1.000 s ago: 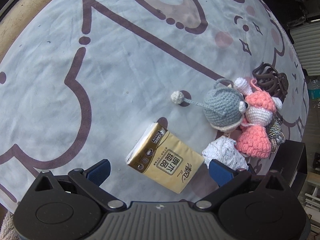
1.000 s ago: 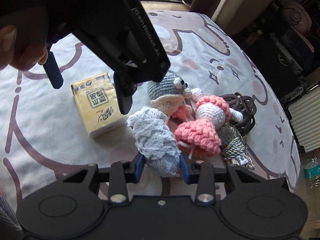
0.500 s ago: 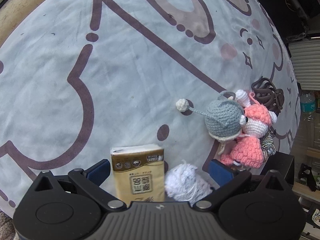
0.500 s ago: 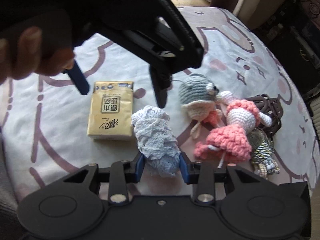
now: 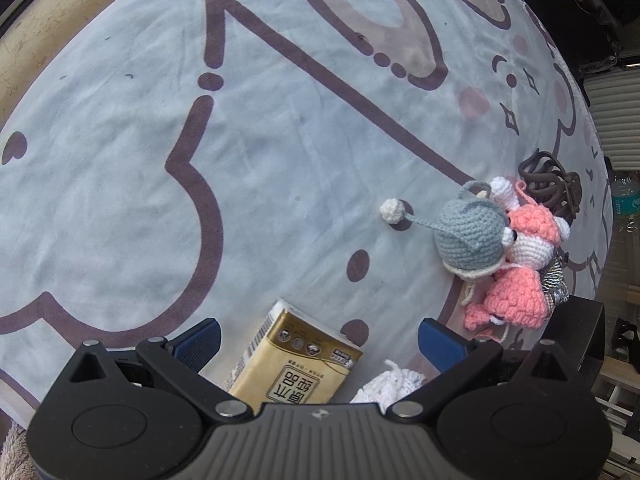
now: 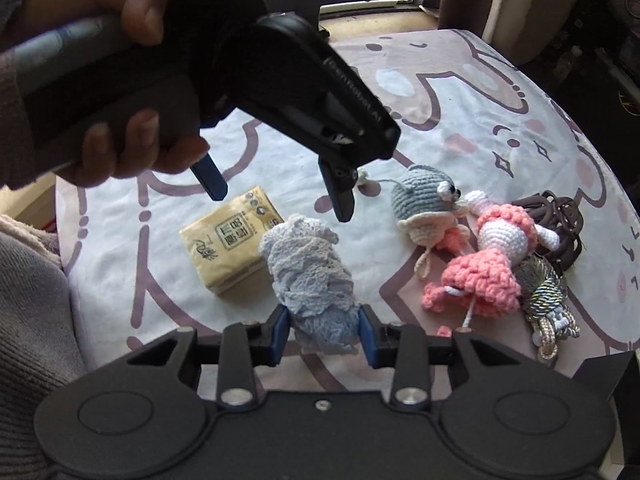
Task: Organize objects
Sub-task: 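Lift the lace cloth with the right tool while the left tool approaches the yellow tissue pack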
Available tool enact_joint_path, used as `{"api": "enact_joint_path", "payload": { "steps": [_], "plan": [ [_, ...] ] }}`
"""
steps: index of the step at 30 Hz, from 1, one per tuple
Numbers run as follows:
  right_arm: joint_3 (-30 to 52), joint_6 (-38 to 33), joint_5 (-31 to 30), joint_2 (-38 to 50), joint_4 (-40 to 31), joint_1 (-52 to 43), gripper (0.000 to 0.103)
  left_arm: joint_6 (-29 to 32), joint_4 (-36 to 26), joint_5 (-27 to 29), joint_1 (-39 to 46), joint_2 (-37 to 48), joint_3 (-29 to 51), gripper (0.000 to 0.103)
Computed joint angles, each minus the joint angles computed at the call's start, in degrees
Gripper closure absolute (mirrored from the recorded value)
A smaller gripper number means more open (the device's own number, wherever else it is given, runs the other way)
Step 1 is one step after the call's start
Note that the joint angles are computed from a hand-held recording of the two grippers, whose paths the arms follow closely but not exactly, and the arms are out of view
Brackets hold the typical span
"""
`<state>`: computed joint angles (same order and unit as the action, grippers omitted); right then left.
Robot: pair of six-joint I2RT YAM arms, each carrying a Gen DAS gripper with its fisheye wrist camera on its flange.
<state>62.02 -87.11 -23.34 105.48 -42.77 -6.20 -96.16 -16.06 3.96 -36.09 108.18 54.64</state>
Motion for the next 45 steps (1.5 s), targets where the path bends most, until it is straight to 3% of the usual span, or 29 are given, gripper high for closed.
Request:
{"api": "enact_joint_path", "payload": {
  "steps": [3,9,12,24,30,36,40,45],
  "plan": [
    [-1.0,-2.8,0.3,-1.2,-2.8,0.8,0.065,-0.4,0.3,-0.1,-0.2,0.1,-0.6,0.0],
    [-5.6,-5.7,4.2,-2.8,1.4,2.9,0.065,5.4,0.7,1.7,-0.7,2.9,1.8,0.0],
    [-4.4,-4.8,5.2,-1.5,1.6,2.2,0.065,5.9,5.3,2.0,-0.9,1.4,0.1,0.0],
    [-0.3,-4.0,8.7,3.2,1.5,-0.9,0.065,11.8,9.8,1.7,-2.7,0.6,1.8,0.0],
    [0.9,-5.0,9.7,4.2,0.9,-2.2,0.065,13.9,13.3,4.2,-3.0,0.5,1.9,0.0],
    [2.3,-6.5,9.5,4.6,-1.0,-4.0,0.065,16.4,6.4,6.6,-3.6,4.2,7.7,0.003],
    [2.9,-7.0,9.8,5.0,-1.4,-4.9,0.065,19.3,-3.5,7.0,-3.9,8.0,13.9,0.02],
    [3.5,-6.6,10.0,5.2,-2.0,-5.4,0.065,23.5,-11.7,5.0,-4.8,10.8,19.8,0.033]
  ]
}}
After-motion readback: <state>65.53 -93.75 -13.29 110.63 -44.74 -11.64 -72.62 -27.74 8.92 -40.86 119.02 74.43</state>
